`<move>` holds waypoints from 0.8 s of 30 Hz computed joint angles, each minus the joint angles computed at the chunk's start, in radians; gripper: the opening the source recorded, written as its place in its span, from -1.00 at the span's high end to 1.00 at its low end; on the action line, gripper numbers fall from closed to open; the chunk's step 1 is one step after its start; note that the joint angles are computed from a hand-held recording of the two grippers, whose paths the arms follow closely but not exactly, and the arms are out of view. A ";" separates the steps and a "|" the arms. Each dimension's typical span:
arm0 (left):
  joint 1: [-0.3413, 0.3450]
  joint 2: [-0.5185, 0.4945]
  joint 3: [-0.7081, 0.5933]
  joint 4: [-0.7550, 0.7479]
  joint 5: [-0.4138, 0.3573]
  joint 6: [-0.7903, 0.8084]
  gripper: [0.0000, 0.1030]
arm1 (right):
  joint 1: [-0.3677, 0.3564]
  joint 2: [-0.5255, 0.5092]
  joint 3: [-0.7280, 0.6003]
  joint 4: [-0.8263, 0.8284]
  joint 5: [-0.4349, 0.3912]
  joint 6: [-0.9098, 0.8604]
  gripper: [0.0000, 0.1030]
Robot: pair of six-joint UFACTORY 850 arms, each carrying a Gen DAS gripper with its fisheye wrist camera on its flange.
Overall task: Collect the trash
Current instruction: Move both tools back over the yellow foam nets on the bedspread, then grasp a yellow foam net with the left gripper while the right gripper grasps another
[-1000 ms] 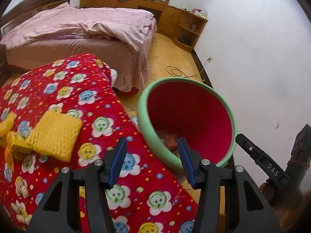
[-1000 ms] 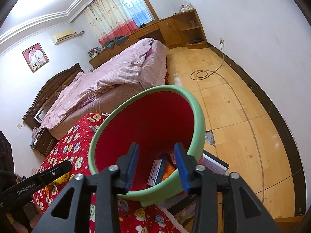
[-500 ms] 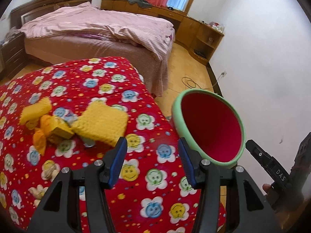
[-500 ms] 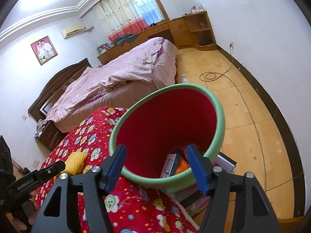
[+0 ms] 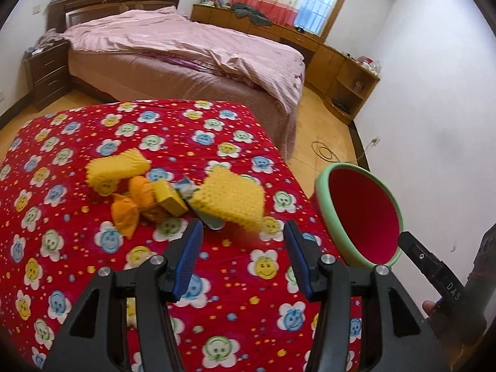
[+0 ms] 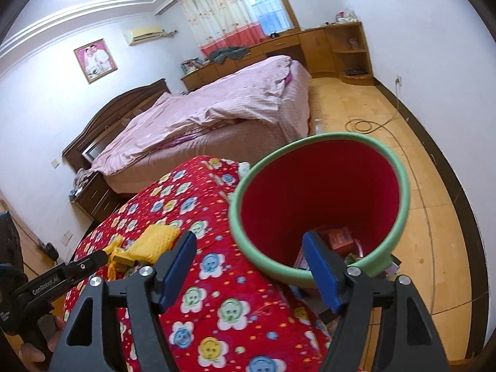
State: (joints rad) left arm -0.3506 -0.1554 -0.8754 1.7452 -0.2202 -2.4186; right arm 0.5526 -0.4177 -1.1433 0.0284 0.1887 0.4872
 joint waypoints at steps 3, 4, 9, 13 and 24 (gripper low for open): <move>0.015 0.024 0.027 0.028 -0.010 -0.037 -0.05 | 0.013 -0.013 -0.021 -0.083 -0.013 0.068 -0.43; 0.019 0.030 0.034 0.030 -0.014 -0.041 -0.05 | 0.019 -0.019 -0.030 -0.106 -0.019 0.087 -0.43; 0.050 0.055 0.063 0.013 -0.026 -0.034 -0.05 | 0.043 -0.048 -0.072 -0.186 -0.040 0.149 -0.53; 0.081 0.072 0.082 -0.001 -0.035 -0.018 -0.05 | 0.062 -0.076 -0.115 -0.246 -0.064 0.200 -0.55; 0.184 0.067 0.092 -0.127 -0.056 0.108 -0.13 | 0.097 -0.168 -0.249 -0.331 -0.115 0.276 -0.68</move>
